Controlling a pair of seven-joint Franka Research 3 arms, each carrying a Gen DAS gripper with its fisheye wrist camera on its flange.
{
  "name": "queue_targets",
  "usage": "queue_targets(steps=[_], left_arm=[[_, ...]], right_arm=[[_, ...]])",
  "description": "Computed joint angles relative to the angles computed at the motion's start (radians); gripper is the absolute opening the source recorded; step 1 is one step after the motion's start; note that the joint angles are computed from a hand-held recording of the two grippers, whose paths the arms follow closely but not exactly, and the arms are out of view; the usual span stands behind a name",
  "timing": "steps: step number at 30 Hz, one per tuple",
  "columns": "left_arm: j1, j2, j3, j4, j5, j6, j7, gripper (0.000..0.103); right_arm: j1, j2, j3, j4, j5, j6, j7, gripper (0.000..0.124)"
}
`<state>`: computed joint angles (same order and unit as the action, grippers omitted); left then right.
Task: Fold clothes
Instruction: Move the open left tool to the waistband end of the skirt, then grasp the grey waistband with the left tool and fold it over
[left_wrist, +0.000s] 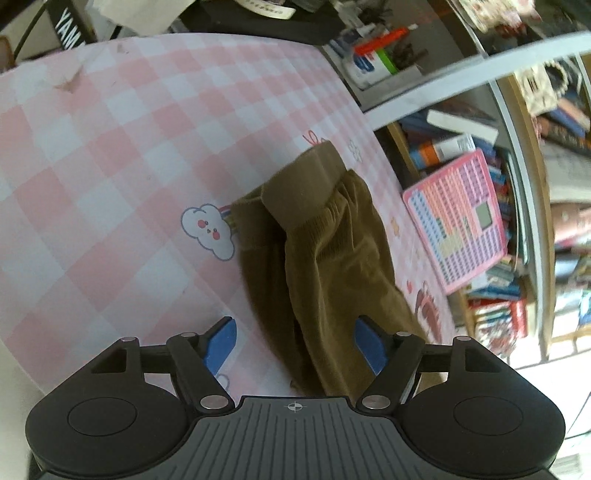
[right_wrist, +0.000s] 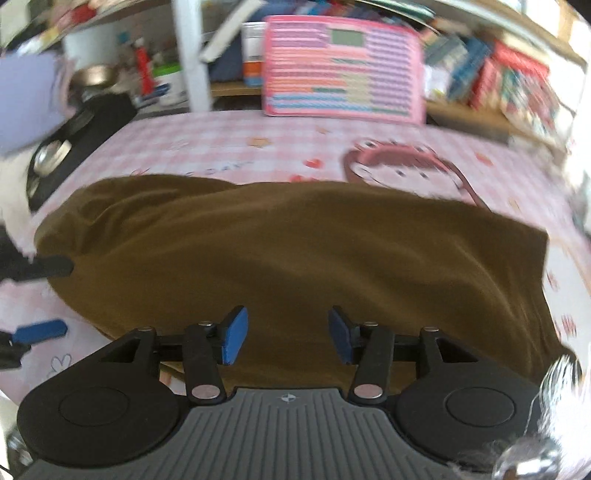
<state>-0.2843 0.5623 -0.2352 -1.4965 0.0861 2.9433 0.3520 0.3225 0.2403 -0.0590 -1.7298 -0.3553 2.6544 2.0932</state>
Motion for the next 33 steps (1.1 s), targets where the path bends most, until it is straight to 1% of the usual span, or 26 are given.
queue_targets(steps=[1,4,7,9,12,14,16,17,19,20,21,22,23,25,26,28,29,30,33], left_arm=[[0.001,-0.001,0.0,-0.009,-0.006,0.02,-0.01,0.073],[0.006,0.0,-0.001,-0.031,-0.02,0.074,-0.039,0.073],[0.006,0.021,0.002,-0.005,-0.022,0.082,-0.056,0.073],[0.006,0.036,0.004,0.015,-0.023,0.085,-0.068,0.073],[0.002,0.061,0.008,0.055,-0.019,0.073,-0.079,0.073],[-0.001,0.079,0.012,0.087,-0.015,0.056,-0.084,0.073],[-0.014,0.092,0.027,0.109,-0.01,0.048,-0.102,0.073],[-0.02,0.098,0.034,0.12,-0.007,0.044,-0.112,0.069],[-0.029,0.107,0.044,0.139,0.0,0.03,-0.127,0.062],[-0.024,0.109,0.037,0.143,-0.002,0.014,-0.128,0.046],[-0.019,0.11,0.029,0.147,-0.005,-0.004,-0.128,0.019],[-0.015,0.112,0.022,0.151,-0.01,-0.023,-0.128,0.011],[-0.02,0.106,0.029,0.137,-0.005,0.001,-0.135,0.009],[-0.024,0.094,0.03,0.117,0.048,0.083,-0.07,0.007],[-0.031,0.09,0.034,0.121,0.076,0.086,-0.036,0.007],[-0.044,0.086,0.043,0.138,0.127,0.077,0.036,0.007],[-0.051,0.086,0.053,0.141,0.122,0.062,0.031,0.007],[-0.051,0.086,0.057,0.138,0.104,0.041,0.009,0.007],[-0.024,0.082,0.032,0.115,0.065,0.021,-0.003,0.008]], right_arm=[[0.007,0.01,-0.002,0.009,-0.016,-0.003,0.002,0.052],[0.029,0.035,-0.01,0.034,-0.055,-0.011,0.014,0.052],[0.053,0.055,-0.036,0.05,-0.129,0.023,0.063,0.052],[0.06,0.081,-0.043,0.083,-0.152,0.033,0.063,0.052],[0.063,0.125,-0.041,0.137,-0.134,0.026,0.031,0.052],[0.06,0.146,-0.031,0.16,-0.102,0.01,-0.018,0.052],[0.058,0.162,-0.017,0.173,-0.062,-0.014,-0.081,0.052],[0.065,0.163,-0.022,0.17,-0.064,-0.015,-0.094,0.052],[0.09,0.154,-0.047,0.145,-0.101,0.01,-0.088,0.052],[0.094,0.151,-0.05,0.14,-0.107,0.015,-0.095,0.052],[0.097,0.15,-0.053,0.136,-0.114,0.02,-0.102,0.052],[0.099,0.147,-0.055,0.13,-0.119,0.026,-0.107,0.052],[0.1,0.144,-0.057,0.123,-0.122,0.033,-0.11,0.052],[0.097,0.14,-0.055,0.115,-0.117,0.042,-0.12,0.052],[0.094,0.139,-0.053,0.115,-0.108,0.042,-0.128,0.053],[0.084,0.146,-0.043,0.136,-0.073,0.016,-0.144,0.056],[0.08,0.151,-0.04,0.15,-0.054,0.004,-0.144,0.057],[0.078,0.154,-0.042,0.157,-0.042,0.009,-0.132,0.057],[0.097,0.182,-0.077,0.201,-0.067,0.039,-0.074,0.057]])
